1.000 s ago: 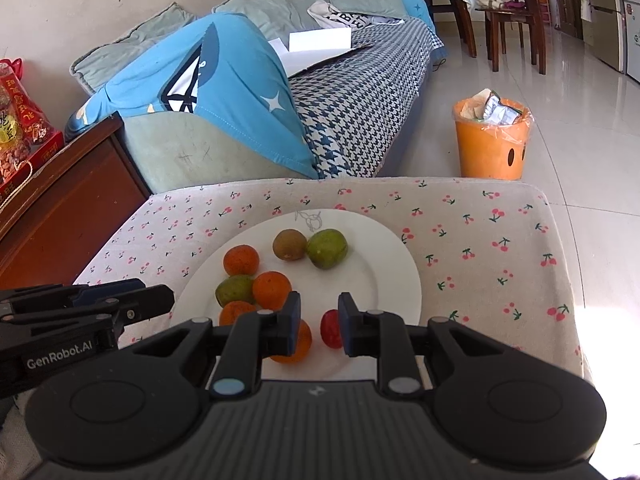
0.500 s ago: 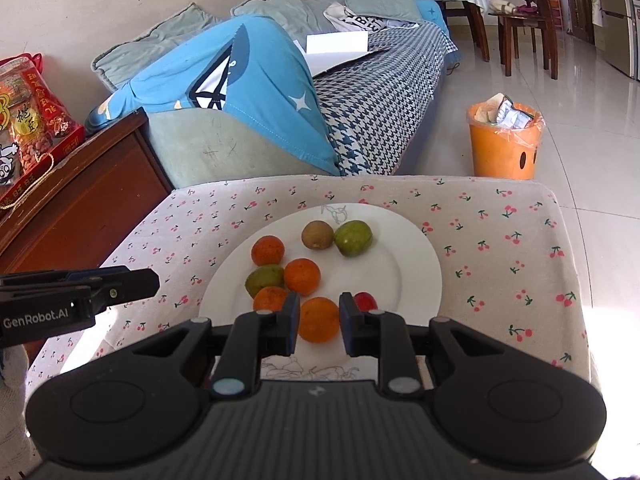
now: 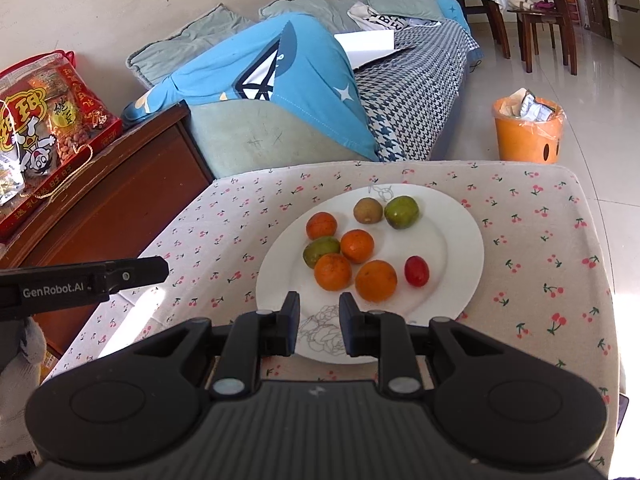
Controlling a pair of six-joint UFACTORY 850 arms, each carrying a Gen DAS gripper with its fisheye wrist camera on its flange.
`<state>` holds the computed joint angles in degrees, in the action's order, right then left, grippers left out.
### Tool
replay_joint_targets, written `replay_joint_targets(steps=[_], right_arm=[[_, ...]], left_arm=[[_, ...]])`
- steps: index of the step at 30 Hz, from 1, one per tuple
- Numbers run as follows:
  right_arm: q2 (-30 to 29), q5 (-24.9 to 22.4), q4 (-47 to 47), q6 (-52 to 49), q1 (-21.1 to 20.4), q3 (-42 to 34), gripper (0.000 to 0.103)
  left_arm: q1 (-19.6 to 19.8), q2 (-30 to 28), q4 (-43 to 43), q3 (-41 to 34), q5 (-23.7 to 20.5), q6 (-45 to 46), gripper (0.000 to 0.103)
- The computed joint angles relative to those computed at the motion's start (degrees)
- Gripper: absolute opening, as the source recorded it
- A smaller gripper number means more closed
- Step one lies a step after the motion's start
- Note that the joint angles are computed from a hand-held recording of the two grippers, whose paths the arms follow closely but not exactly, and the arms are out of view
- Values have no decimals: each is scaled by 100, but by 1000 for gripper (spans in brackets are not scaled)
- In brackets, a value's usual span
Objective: Organize fruits
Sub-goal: 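Move both tools back to the remaining orange and kiwi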
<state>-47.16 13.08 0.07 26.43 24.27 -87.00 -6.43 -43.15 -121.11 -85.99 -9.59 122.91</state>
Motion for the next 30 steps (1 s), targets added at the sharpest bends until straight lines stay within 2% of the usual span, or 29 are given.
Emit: replay_joint_targets(steps=[6, 10, 15, 19, 25, 30], right_arm=[[58, 83, -544, 452, 157, 178, 24], [60, 99, -969, 805, 234, 237, 24], [38, 75, -1409, 1176, 314, 277, 29], [-21, 14, -1632, 1316, 359, 225, 33], [-142, -108, -1622, 1102, 417, 86, 40], [-244, -206, -1168, 425, 476, -48, 40]], left_arm=[[57, 34, 470, 133, 149, -529, 40], [72, 86, 495, 251, 188, -474, 40], [80, 66, 1158, 301, 258, -1081, 40], [97, 15, 2072, 271, 320, -1993, 40], [126, -125, 3949, 160, 335, -3898, 40], [126, -209, 4519, 116, 323, -4459, 41]])
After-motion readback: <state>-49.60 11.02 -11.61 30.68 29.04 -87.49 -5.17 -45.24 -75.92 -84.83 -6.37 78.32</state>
